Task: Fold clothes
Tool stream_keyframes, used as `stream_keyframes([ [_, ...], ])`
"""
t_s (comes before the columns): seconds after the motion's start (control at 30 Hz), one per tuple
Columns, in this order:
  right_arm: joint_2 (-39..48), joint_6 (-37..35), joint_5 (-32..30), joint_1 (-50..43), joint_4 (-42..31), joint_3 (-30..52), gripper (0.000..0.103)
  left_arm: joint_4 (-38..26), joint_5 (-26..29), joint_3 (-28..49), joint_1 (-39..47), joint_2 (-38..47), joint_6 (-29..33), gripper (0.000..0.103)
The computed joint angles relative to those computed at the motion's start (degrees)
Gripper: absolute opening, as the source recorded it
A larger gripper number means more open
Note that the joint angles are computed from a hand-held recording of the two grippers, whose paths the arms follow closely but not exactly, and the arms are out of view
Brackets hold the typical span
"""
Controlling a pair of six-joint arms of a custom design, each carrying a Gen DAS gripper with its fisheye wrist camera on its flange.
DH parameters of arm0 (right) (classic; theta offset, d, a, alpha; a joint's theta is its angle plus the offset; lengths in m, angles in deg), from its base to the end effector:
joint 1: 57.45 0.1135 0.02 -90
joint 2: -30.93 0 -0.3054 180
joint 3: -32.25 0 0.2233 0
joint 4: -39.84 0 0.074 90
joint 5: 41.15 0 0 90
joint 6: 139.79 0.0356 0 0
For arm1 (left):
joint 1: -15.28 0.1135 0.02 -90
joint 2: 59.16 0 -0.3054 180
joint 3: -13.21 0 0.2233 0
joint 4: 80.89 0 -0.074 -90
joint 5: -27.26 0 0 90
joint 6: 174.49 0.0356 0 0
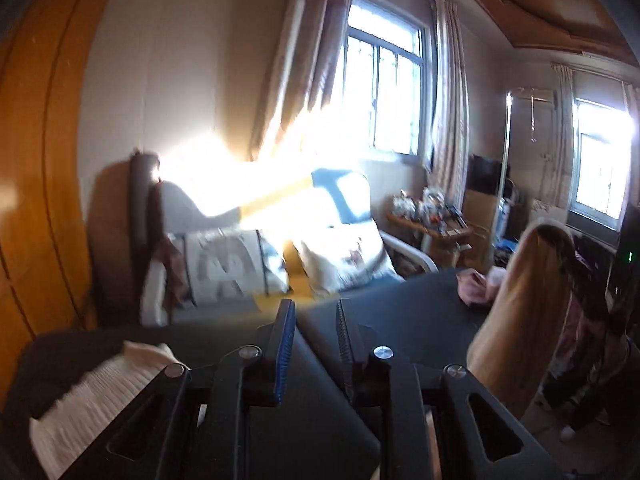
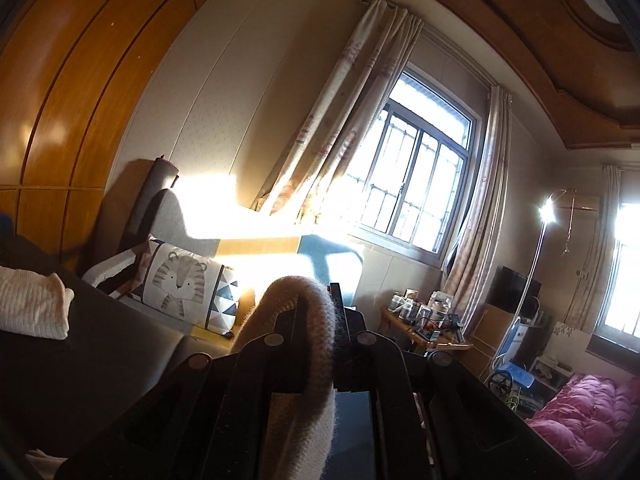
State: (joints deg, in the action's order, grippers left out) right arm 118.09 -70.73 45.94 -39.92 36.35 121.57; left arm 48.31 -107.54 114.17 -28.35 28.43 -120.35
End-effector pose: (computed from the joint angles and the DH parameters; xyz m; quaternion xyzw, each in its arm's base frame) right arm 0.3213 0.1034 0.4244 -0.2523 0.6693 -0.0026 0.6989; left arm 0.2368 -0.1911 0.4099 -0.1122 0.8385 0.0009 0.5333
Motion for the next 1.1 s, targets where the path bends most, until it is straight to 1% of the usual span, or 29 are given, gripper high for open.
stream_keyframes([
  [0.07, -1.08, 0.35, -0.84, -0.66, 1.29, -1.18, 0.007, 9.55, 12.07, -10.90, 2.84, 0.92, -1.91, 0.025],
  [0.17, -3.05, 0.24, -1.59, -1.75, 4.39, -4.14, 0.007, 23.38, 25.64, -22.84, 6.33, 5.05, -4.02, 0.029],
  [0.2, -3.68, 0.23, -1.85, -2.13, 5.38, -5.08, 0.007, 26.71, 28.63, -25.90, 7.04, 6.27, -5.04, 0.029],
  [0.33, -3.96, 1.08, -1.66, -3.27, 4.69, -5.60, 0.007, 41.51, 44.53, -33.71, 11.23, 9.81, -3.82, 0.029],
  [0.37, -3.61, 1.35, -1.41, -3.39, 4.15, -5.24, 0.007, 45.19, 47.82, -35.30, 11.68, 10.22, -3.03, 0.030],
  [0.4, -3.25, 1.63, -1.16, -3.50, 3.62, -4.88, 0.007, 48.47, 50.87, -36.61, 12.08, 10.76, -2.34, 0.033],
  [0.53, -2.43, 1.98, 0.07, -3.16, 3.89, -4.85, 0.007, 53.61, 58.44, -36.95, 12.93, 14.19, -1.37, 0.048],
  [0.6, -2.53, 1.88, 0.27, -2.93, 4.50, -5.32, 0.007, 55.02, 61.82, -36.20, 13.48, 16.42, -1.82, 0.059],
  [0.67, -2.79, 1.62, 0.41, -2.69, 4.69, -5.59, 0.007, 55.75, 65.59, -34.65, 14.53, 18.63, -2.54, 0.061],
  [0.73, -3.03, 1.39, 0.57, -2.55, 4.81, -5.78, 0.007, 59.07, 69.22, -34.37, 14.99, 20.60, -3.72, 0.061],
  [0.83, -3.46, 1.64, 0.44, -2.68, 5.22, -6.33, 0.007, 61.81, 74.71, -32.42, 14.95, 23.40, -3.98, 0.062],
  [0.9, -3.73, 2.10, 0.09, -2.88, 5.38, -6.59, 0.007, 58.78, 75.84, -29.35, 14.50, 24.79, -2.70, 0.062],
  [0.97, -4.01, 2.30, -0.48, -3.21, 5.70, -7.07, 0.007, 58.44, 76.53, -28.22, 14.25, 25.57, -3.33, 0.060],
  [1.03, -4.28, 2.42, -0.85, -3.45, 6.05, -7.57, 0.007, 60.01, 76.77, -28.36, 14.13, 25.82, -5.31, 0.058],
  [1.1, -4.52, 2.83, -1.09, -3.89, 6.20, -7.82, 0.007, 63.63, 77.12, -29.54, 14.01, 26.32, -8.18, 0.048],
])
